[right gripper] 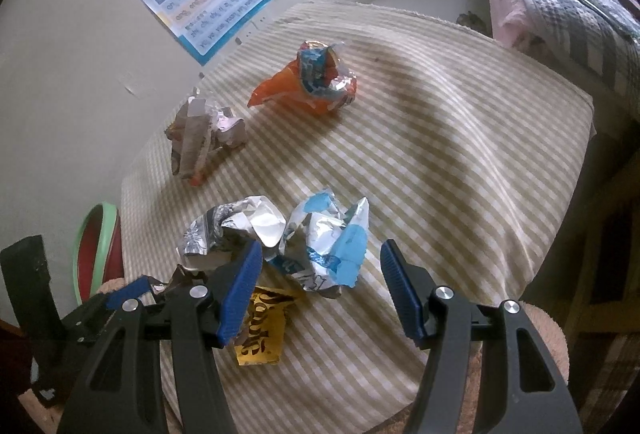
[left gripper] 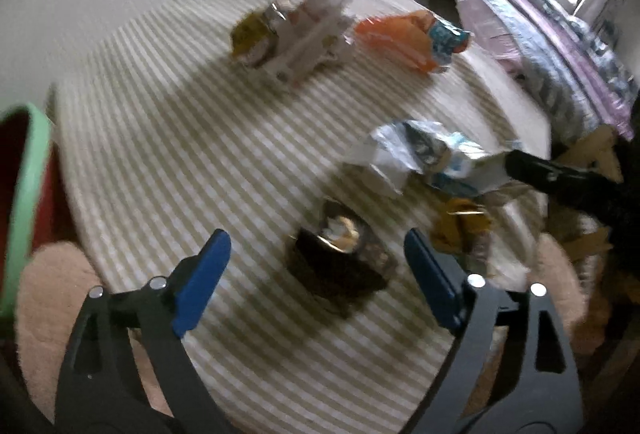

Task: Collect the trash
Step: 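Grasp the black snack bag with the left tool while the right tool grasps the blue-white wrapper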

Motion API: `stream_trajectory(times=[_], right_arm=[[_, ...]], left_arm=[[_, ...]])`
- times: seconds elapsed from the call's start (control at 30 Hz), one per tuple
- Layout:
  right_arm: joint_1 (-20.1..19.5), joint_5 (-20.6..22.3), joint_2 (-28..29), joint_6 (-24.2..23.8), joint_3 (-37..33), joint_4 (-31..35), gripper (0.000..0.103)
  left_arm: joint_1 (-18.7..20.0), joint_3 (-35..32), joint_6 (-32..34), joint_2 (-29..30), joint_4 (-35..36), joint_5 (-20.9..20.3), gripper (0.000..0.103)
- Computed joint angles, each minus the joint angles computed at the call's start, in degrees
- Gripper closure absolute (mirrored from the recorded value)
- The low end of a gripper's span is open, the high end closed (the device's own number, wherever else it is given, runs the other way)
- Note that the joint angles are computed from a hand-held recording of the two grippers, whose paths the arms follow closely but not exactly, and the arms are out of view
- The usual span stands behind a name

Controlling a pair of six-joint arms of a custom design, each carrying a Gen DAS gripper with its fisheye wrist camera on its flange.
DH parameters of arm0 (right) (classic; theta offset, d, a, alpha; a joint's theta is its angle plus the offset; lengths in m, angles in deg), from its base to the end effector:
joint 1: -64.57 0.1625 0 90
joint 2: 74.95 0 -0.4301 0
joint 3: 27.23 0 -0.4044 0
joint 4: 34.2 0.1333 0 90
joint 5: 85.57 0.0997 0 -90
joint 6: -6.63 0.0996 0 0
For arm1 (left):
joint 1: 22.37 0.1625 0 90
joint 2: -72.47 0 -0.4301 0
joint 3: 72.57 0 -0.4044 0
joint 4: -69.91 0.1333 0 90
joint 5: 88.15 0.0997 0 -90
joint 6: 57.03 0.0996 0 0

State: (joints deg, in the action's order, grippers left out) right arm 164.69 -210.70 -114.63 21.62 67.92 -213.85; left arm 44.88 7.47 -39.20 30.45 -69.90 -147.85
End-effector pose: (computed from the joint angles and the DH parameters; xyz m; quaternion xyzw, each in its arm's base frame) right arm 0.1958 -0.6644 0.0926 -0.1273 -0.9067 0.3362 0.2207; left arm -0.1220 -0.7657 0.1375 0.3078 0.9099 -0.1102 0.2555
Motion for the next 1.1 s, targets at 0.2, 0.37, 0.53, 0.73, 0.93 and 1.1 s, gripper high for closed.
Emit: stream_trajectory(times=[0.2,0.37,0.53,0.73,0.93,1.1], right_arm=[[-0.1,0.2,0.0,0.1,0.1,0.0,0.043],[-0.3,0.5,-0.2,0.6,0.1,0.9,0.043],[-0.9,1.8,0.1,0.9,-0.6,1.9,0.043],[-2.1,3.6,0.8,2.5,-2.0,3.8,0.044],[-1.2,3.2,0.9,0.5,-1.6,1.2,0.079],[1.2,-0.1,0.8,-3.1,-1.3,-4.5,0.079]], left_arm=[[-0.3,1.1,4.1,0.5,-2.7,1.8,0.011],[-0.8,1.3,6.1,1.2,-3.0,4.6,0.011],[-0.3,-0.2,3.8,1.5,0.6,2.5,0.016],[0.3,-1.6,2.4,1.6,4.2,-1.2,0.034],[-0.1,-0.4,3.7,0.2,3.9,-3.8,0.061],[0.2,-1.5,1.3,-1.1,2.4,-5.5,0.061]])
